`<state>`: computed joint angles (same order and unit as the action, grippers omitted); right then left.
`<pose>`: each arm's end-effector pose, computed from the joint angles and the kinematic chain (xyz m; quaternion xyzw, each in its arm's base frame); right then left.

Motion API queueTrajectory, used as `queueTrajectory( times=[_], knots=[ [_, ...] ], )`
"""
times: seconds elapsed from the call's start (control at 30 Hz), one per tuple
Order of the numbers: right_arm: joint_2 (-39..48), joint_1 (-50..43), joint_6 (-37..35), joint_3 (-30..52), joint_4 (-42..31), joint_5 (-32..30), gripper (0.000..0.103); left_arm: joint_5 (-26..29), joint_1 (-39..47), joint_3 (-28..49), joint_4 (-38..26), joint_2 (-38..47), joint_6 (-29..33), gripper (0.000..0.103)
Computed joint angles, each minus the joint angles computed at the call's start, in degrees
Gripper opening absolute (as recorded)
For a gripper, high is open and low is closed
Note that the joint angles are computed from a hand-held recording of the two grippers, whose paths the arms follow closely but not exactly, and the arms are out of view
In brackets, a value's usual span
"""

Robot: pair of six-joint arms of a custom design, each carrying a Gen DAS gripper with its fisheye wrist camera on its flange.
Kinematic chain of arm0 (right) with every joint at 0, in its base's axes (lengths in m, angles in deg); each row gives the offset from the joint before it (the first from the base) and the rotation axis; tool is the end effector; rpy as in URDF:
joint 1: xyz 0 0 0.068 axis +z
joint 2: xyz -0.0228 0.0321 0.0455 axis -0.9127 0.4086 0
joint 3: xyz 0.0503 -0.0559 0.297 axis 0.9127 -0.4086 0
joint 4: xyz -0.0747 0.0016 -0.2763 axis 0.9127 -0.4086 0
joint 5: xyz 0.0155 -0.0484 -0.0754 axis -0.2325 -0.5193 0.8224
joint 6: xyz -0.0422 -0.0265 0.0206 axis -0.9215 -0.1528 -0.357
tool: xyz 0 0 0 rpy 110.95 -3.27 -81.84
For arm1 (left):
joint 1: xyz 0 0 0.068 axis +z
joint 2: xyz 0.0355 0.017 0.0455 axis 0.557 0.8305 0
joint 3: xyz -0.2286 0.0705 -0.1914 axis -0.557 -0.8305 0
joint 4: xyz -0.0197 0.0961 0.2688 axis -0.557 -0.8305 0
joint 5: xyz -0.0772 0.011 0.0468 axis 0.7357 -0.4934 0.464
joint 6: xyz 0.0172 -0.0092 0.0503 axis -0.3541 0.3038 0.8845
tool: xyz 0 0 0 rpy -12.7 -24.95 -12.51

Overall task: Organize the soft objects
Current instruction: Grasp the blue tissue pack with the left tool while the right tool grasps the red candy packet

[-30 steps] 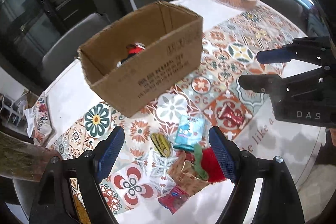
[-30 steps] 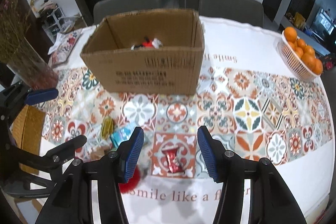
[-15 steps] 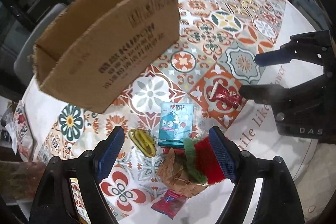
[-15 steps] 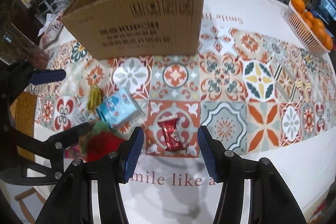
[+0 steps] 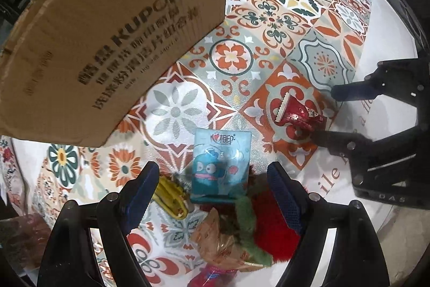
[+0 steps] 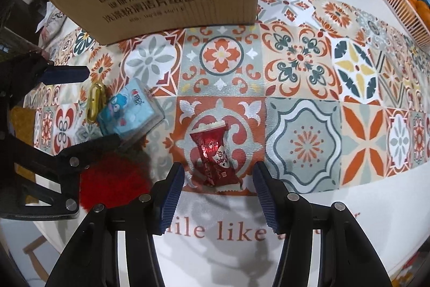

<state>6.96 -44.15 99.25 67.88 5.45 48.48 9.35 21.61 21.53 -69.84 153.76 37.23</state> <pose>0.2539 0.1031 0.1448 0.1649 0.9813 0.0698 0.0701 0.3877 -0.0880 0.1486 0.5654 0.8216 -0.0317 0.0653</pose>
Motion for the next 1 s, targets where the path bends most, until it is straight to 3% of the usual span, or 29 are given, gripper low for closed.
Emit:
queueTrajectory(
  times=[0.5, 0.6, 0.77, 1.0],
  knots=[
    [4.93, -1.40, -1.24, -2.36, 7.73, -1.84, 0.043, -1.37, -1.14, -0.03, 2.01, 5.16, -4.39, 0.081],
    [5.36, -0.89, -1.47, -2.38, 8.42, -0.87, 0.042, -1.07, -1.19, 0.48, 2.30, 5.99, -5.87, 0.075],
    [5.65, -0.94, -2.36, -2.19, 8.85, -0.81, 0.026, -0.43, -0.96, -0.35, 3.04, 6.84, -7.81, 0.058],
    [5.21, -0.21, -1.38, -2.61, 9.70, 0.15, 0.024, 1.05, 0.19, -2.86, 5.41, 6.11, -9.25, 0.054]
  ],
)
